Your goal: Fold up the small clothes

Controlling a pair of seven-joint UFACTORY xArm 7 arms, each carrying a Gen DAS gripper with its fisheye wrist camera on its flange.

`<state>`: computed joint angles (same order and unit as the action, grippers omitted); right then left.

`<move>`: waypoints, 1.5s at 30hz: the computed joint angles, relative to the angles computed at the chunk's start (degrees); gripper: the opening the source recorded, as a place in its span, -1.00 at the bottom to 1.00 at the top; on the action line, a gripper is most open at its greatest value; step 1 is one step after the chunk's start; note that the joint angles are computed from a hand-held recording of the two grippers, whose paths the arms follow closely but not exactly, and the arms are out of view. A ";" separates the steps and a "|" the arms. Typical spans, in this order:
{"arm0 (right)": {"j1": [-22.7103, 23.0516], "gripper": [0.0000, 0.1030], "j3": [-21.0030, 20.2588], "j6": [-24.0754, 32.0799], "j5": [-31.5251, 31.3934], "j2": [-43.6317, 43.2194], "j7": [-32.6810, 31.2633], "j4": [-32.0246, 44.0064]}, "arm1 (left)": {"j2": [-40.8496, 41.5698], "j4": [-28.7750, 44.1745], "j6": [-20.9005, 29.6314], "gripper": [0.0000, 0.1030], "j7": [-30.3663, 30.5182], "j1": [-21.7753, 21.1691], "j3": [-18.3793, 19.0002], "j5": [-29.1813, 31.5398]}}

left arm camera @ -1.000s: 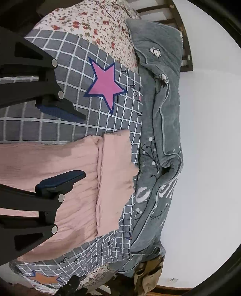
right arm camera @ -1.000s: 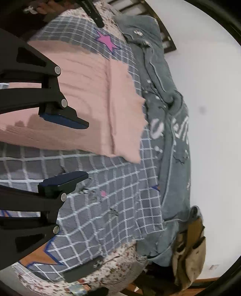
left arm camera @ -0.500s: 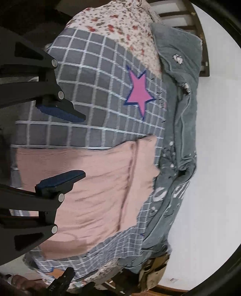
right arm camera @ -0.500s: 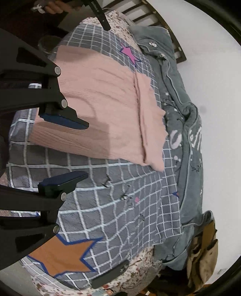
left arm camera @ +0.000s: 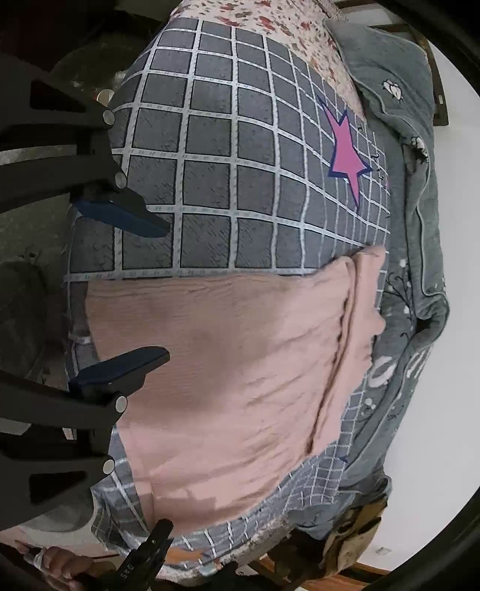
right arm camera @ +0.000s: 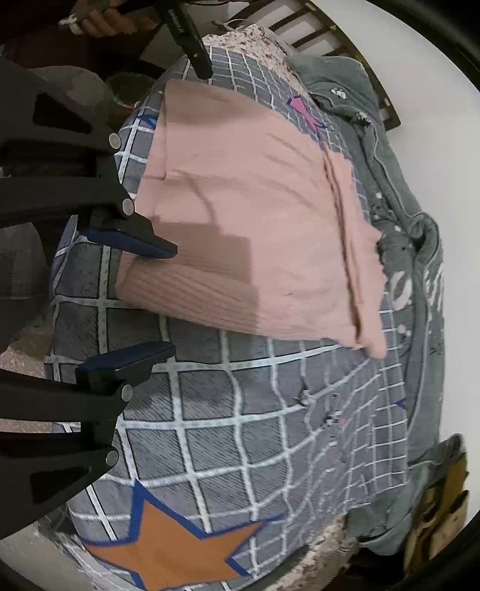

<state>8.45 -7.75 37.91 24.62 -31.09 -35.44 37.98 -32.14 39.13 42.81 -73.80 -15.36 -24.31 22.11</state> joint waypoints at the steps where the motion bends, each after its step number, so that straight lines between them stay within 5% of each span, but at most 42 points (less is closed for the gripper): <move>1: -0.06 -0.17 0.10 -0.37 -0.04 0.21 0.00 -0.24 | 0.24 -0.12 -0.30 0.11 -0.18 0.08 0.02 0.01; 11: 0.30 -0.46 -0.10 -0.64 0.96 2.31 -0.87 -0.71 | 6.97 3.00 0.26 -0.36 -1.09 -0.66 0.22 0.99; 13: 0.42 -0.58 -0.06 -0.66 1.56 2.15 -1.16 -0.98 | 6.83 2.90 -0.27 -0.87 -0.82 -1.50 1.29 0.59; 16: 0.52 -0.91 -0.30 -0.07 2.40 1.90 -1.66 -0.77 | 3.69 1.63 0.40 -0.86 -2.12 -1.21 1.31 1.85; 21: 0.64 -0.93 -2.53 -2.47 4.31 -2.31 -4.02 -2.49 | -4.00 -2.74 -0.68 -0.86 -1.24 -1.27 2.86 -0.08; 25: -0.35 -0.93 -3.26 1.07 3.78 -0.58 -3.24 -0.80 | -4.04 -3.53 -2.68 -0.86 0.82 -0.68 3.04 -3.09; 30: -0.96 -0.87 -2.45 3.37 3.46 0.24 -3.50 -0.36 | -0.94 -2.35 -3.79 -0.81 3.39 -0.86 2.53 -5.07; 34: -0.71 -0.45 -2.09 2.62 5.01 -0.31 -4.63 -0.53 | -0.38 -2.59 -4.75 -0.76 4.33 -1.06 3.10 -5.99; 45: -0.22 -0.47 -0.02 1.47 6.26 4.14 -2.68 1.29 | 2.31 -2.30 -6.52 -0.66 5.18 -0.90 3.78 -7.95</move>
